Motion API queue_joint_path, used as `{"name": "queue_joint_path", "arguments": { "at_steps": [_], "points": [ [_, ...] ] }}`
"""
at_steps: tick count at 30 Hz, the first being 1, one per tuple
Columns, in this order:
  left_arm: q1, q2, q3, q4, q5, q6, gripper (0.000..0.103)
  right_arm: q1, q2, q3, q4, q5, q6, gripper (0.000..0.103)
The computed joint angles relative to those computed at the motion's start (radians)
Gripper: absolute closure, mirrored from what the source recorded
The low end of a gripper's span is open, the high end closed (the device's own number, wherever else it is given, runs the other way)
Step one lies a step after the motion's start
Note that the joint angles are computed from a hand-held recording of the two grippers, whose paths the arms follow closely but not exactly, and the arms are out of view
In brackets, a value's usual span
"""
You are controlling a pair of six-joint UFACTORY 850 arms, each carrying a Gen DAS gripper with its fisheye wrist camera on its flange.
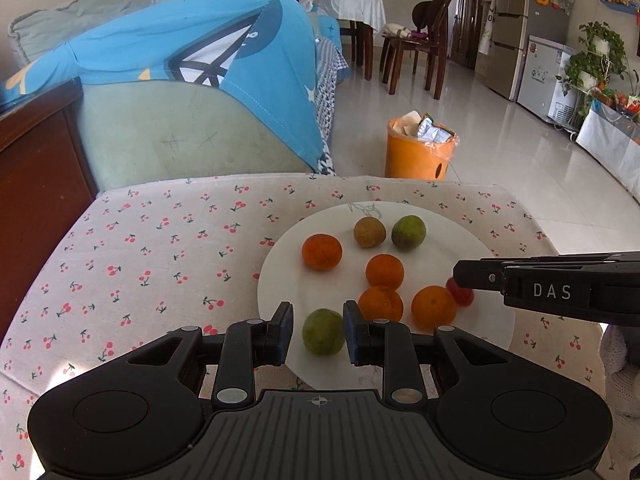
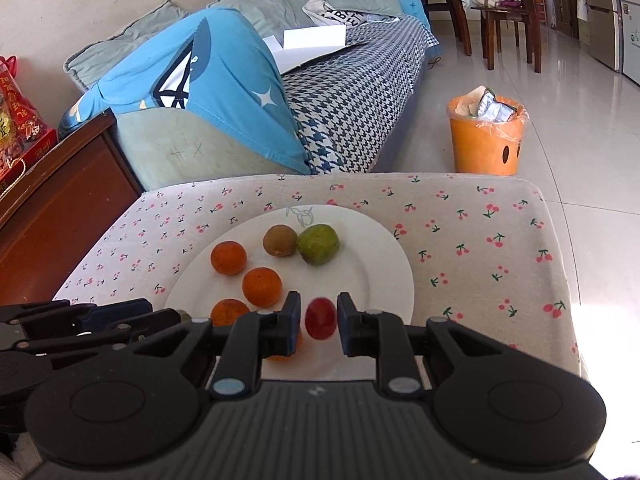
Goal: Organize fruits
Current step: 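Carry the lime and tomato onto the white plate and open both tools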
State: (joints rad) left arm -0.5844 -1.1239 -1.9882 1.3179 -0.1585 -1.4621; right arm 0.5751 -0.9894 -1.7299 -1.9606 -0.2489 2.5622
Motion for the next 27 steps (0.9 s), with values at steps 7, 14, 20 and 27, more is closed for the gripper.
{"name": "queue_joint_path", "arguments": {
  "at_steps": [7,14,20,27],
  "points": [
    [0.007,0.018,0.011,0.088,0.014,-0.114,0.077,0.001,0.007,0.004,-0.037,-0.008,0.030,0.081],
    [0.011,0.047,0.044,0.129,0.017,-0.173,0.073,0.003,0.012,0.010,-0.056,0.006,0.045,0.081],
    [0.016,0.077,0.082,0.084,0.013,-0.144,0.071,0.010,0.024,0.028,-0.100,-0.001,0.085,0.080],
    [0.024,0.145,0.171,0.336,0.005,-0.412,0.069,0.025,0.048,0.060,-0.218,-0.007,0.199,0.080]
  ]
}}
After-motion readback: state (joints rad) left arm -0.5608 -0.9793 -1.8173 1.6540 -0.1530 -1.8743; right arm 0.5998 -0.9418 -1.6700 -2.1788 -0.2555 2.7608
